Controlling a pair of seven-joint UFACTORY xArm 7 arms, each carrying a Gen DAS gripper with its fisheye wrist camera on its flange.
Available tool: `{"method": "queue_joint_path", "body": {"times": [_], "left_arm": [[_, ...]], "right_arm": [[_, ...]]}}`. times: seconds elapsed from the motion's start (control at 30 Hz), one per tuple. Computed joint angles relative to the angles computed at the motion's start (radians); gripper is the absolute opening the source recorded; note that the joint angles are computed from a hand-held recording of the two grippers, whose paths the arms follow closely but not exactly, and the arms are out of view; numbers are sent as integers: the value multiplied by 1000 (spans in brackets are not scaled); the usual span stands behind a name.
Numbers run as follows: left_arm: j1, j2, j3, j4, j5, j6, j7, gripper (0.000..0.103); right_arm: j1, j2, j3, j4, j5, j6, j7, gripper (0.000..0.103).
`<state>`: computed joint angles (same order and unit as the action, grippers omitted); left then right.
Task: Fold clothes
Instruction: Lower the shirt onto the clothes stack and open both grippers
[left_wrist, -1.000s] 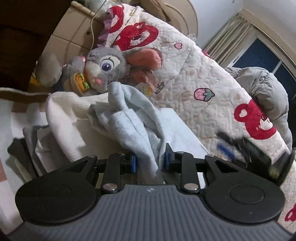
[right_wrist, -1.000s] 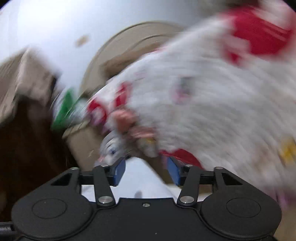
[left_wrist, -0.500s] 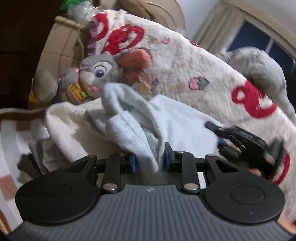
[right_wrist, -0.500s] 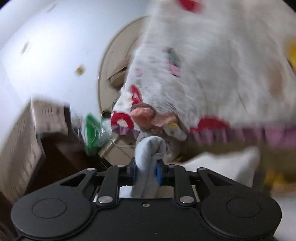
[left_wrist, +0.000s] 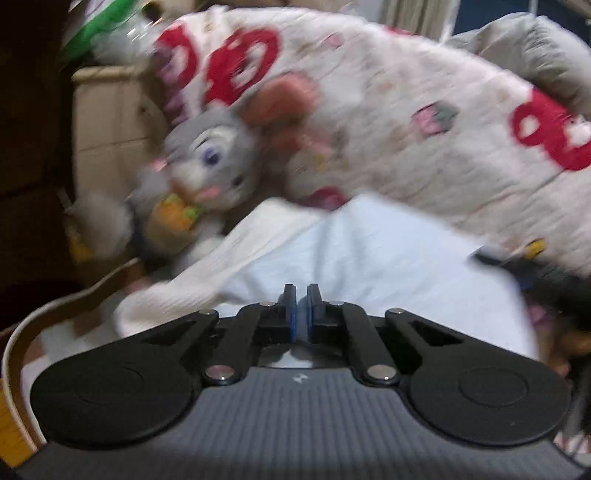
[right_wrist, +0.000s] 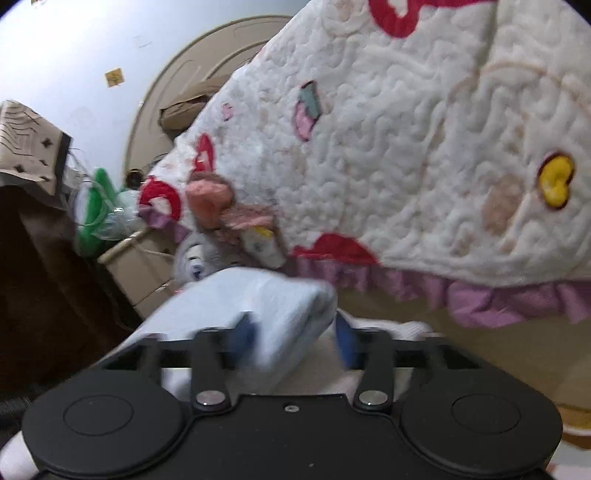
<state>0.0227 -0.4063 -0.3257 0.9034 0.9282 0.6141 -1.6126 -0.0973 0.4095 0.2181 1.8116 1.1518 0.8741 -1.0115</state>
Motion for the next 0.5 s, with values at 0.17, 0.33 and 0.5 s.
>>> {"method": "queue_joint_path", "body": {"times": [0.17, 0.33, 0.5], "left_arm": [[13, -44, -21, -35, -13, 107, -22, 3], [20, -176, -73, -78, 80, 69, -55, 7], [6, -178, -108, -37, 110, -54, 32, 43]], "right_arm": [[-8, 5, 5, -7, 18, -32, -25, 72], [-2, -40, 14, -57, 88, -68, -89, 68], [-85, -201, -7, -282, 358, 99, -246, 71]]}}
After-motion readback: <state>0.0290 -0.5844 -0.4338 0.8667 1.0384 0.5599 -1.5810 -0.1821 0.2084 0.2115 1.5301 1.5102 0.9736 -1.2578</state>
